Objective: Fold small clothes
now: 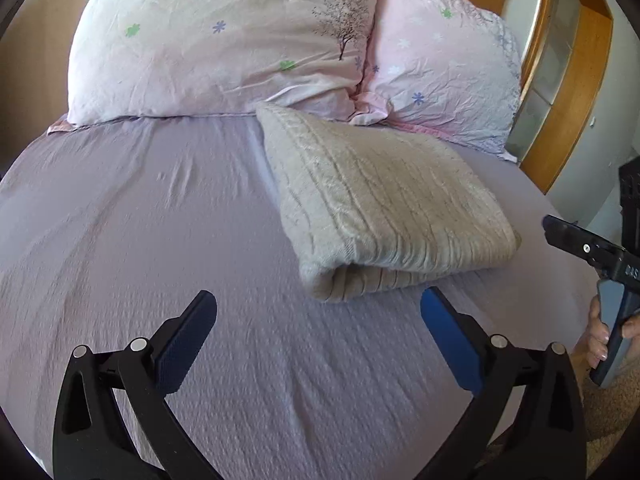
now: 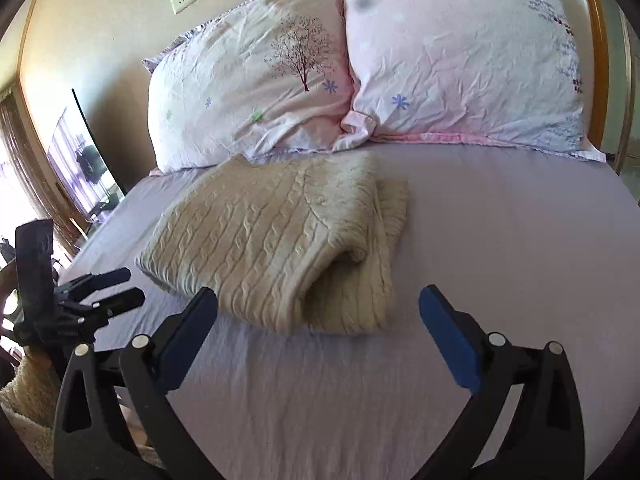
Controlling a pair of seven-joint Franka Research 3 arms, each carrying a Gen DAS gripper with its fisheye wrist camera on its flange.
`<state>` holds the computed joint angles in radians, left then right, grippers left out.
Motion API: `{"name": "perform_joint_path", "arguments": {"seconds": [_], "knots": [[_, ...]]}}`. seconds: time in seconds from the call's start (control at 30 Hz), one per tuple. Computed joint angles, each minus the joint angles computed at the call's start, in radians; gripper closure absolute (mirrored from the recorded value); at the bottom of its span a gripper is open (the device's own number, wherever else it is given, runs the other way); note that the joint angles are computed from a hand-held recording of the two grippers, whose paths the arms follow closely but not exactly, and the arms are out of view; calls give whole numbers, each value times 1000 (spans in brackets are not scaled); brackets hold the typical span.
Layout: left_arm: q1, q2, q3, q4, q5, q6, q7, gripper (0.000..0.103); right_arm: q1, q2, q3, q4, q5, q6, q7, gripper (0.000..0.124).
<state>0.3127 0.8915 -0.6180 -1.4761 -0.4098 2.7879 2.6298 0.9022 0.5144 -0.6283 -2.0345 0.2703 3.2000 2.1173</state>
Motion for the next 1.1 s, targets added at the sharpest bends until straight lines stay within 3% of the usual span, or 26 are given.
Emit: {"name": "perform_joint_path", "arguments": {"seconds": [0.13, 0.23, 0.3, 0.4, 0.5, 0.77, 1.1], "knots": [[-122, -43, 144, -27, 87, 50, -163, 1, 46, 26, -36, 25, -23, -156, 84, 23], [-176, -48, 203, -39, 155, 93, -244, 1, 61, 85, -44, 88, -70, -227, 144, 23], [-196, -42, 228, -24, 189, 67, -298, 1, 73, 128, -65, 145, -112, -309, 186, 23], [-220, -41, 254, -32, 238, 105, -357, 1, 105, 184, -107, 219, -189, -433, 258, 23], [-257, -44, 298, -39, 293, 137, -429, 1, 92, 182, -94, 225, -218, -446, 303, 23], [-225, -43, 265, -60, 381, 171, -515, 1, 69, 166, -66, 222, -323, -442, 399, 23], [-191, -31, 230, -51, 462, 159, -564, 1, -5, 137, 12, 235, -439, -458, 476, 23]]}}
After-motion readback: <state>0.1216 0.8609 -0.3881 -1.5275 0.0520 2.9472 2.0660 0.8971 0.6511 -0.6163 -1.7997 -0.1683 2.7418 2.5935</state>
